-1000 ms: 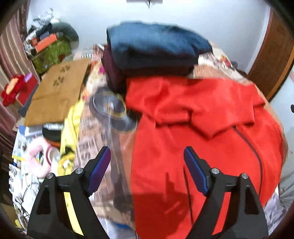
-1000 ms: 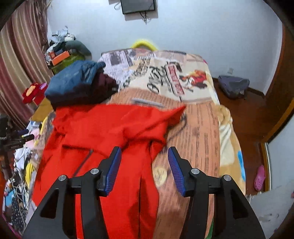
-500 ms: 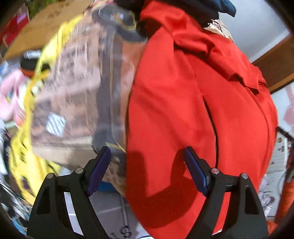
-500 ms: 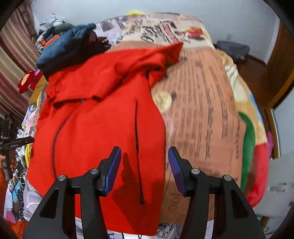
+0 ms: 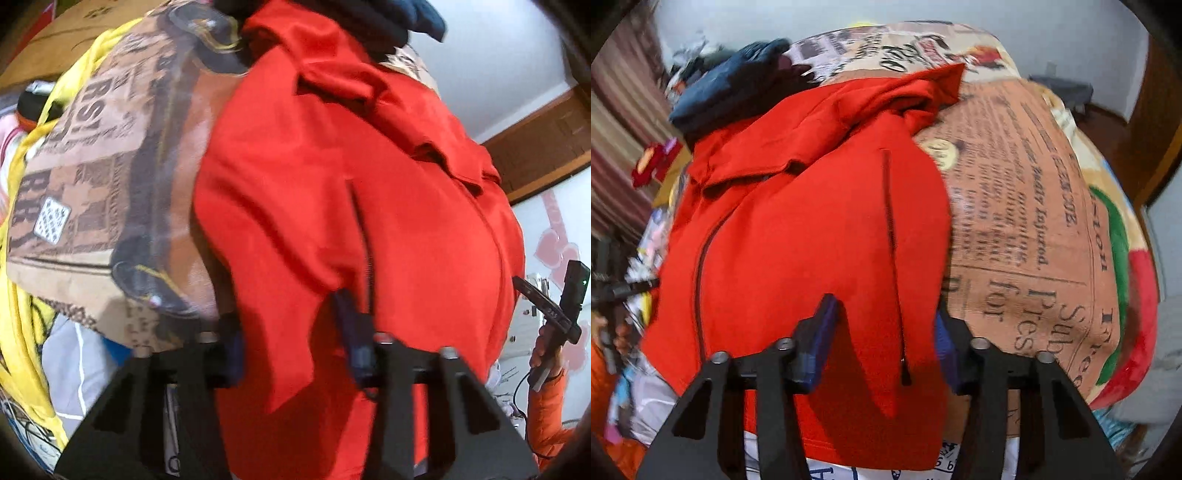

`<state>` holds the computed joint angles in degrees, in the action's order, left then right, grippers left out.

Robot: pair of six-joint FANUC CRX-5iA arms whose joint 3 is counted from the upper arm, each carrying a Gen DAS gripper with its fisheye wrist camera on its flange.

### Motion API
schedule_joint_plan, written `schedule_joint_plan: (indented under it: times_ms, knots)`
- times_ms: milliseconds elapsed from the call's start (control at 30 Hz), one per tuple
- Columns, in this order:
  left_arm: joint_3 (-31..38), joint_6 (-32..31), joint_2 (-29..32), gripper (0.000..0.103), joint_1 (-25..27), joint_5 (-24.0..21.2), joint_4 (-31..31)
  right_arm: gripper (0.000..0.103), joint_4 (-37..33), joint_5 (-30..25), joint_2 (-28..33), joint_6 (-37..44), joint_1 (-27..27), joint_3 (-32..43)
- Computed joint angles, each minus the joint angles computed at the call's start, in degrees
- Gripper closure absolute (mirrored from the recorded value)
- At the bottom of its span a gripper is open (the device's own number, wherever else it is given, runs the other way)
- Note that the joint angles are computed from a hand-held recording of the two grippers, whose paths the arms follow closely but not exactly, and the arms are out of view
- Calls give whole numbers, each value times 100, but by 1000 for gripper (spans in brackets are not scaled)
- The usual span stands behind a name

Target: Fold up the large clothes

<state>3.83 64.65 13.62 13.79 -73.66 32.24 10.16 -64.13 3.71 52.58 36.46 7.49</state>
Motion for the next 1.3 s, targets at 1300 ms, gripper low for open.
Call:
schedule_joint_plan:
  times_ms: [1300]
  knots:
    - [4538,1843,2733,99,-601,677,-895,89,-1117,222,2306,764,-1427,3156]
